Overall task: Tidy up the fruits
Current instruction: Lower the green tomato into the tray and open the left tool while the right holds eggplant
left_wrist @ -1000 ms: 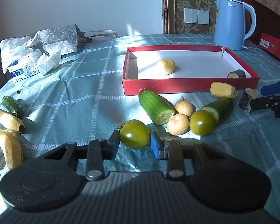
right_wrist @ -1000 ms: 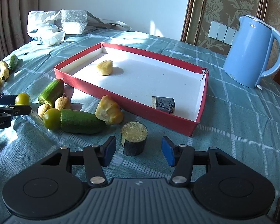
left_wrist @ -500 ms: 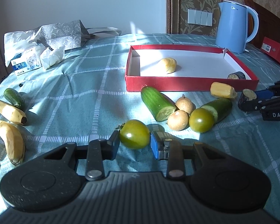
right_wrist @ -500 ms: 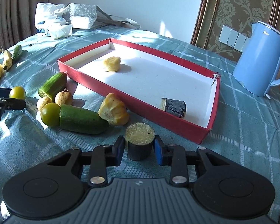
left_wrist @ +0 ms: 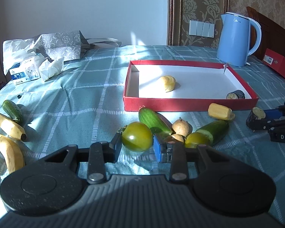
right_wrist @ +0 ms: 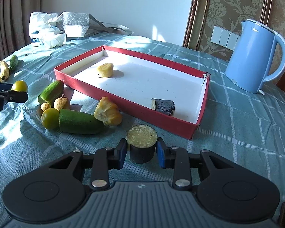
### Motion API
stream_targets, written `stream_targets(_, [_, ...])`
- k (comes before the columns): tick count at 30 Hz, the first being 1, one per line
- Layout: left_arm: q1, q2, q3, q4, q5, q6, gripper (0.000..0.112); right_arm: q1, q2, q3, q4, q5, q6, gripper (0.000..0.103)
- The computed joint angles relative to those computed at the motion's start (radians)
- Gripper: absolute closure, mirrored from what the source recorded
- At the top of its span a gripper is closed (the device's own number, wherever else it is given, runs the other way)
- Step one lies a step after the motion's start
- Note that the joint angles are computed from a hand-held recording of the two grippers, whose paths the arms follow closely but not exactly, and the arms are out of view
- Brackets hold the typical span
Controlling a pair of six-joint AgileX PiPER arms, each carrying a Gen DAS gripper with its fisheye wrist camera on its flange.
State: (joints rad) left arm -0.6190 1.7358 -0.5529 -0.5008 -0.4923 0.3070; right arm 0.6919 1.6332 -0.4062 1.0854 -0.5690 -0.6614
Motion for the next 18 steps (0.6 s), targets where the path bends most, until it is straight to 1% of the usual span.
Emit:
stream_targets(6, [-0.01, 0.009, -0.046, 0.006, 0.017, 0.014, 0.081, -0.002, -0.032, 0.021, 0.024, -0.003, -0.006, 0.071])
stream_targets(10, [-0.007, 0.022, -0.083, 0.028, 0.05, -0.011, 0.081, -0.006, -0.046, 0.034, 0.032, -0.007, -0.004, 0.071])
stream_targets(18, [-0.007, 0.067, -0.186, 0.037, 0.091, 0.013, 0.081, -0.007, -0.078, 0.061, 0.058, -0.011, -0.004, 0.071])
